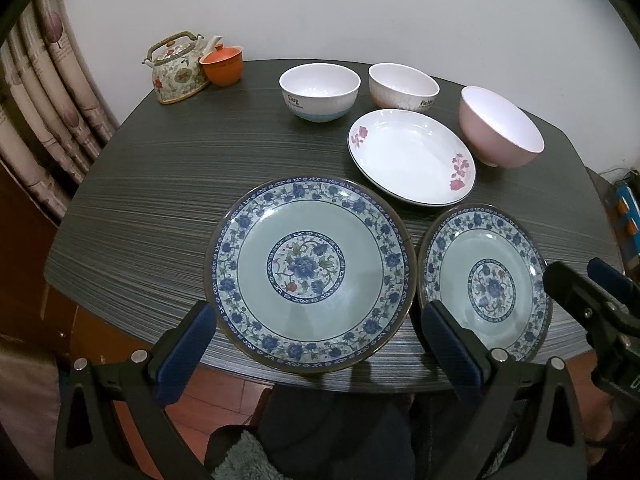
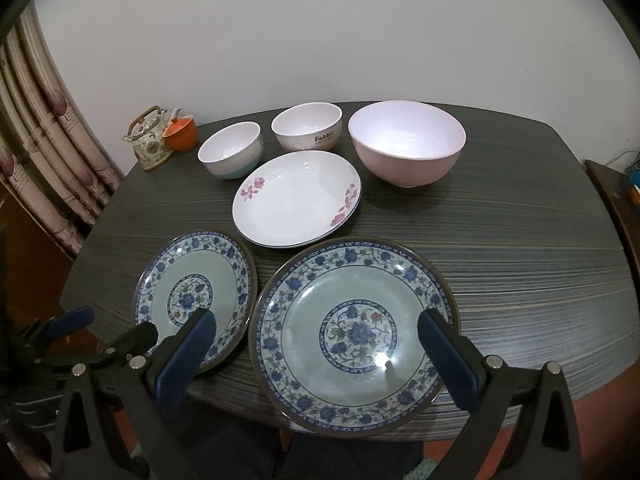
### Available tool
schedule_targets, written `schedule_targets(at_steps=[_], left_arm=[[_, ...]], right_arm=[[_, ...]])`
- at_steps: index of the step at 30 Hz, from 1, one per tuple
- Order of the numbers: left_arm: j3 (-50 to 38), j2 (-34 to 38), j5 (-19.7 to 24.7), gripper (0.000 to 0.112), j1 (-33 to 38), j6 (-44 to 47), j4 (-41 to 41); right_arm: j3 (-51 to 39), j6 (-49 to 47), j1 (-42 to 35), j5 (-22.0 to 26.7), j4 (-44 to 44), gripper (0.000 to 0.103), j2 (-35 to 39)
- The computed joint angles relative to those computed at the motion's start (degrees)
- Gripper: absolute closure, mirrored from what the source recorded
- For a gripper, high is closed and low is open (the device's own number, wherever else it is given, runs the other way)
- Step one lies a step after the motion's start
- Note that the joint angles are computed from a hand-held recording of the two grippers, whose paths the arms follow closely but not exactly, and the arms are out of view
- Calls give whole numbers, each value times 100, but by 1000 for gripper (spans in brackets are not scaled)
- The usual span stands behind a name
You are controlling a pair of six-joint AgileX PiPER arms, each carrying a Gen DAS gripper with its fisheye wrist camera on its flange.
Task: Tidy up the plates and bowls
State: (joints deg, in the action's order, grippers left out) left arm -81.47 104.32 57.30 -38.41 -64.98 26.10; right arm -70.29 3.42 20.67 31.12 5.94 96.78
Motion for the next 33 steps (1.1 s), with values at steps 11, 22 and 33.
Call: schedule_targets(at_steps=[11,22,33], left_arm=[[24,-15,-1,10,1,25,-4],[37,-7,-20,10,4,69,-8],[44,-13,-12,10,-1,62,-9]], right_arm=[[-18,10,52,38,-16,0,-24],[-59,16,70,60,-34,0,-3],[-95,-22,60,92,16,0,8]])
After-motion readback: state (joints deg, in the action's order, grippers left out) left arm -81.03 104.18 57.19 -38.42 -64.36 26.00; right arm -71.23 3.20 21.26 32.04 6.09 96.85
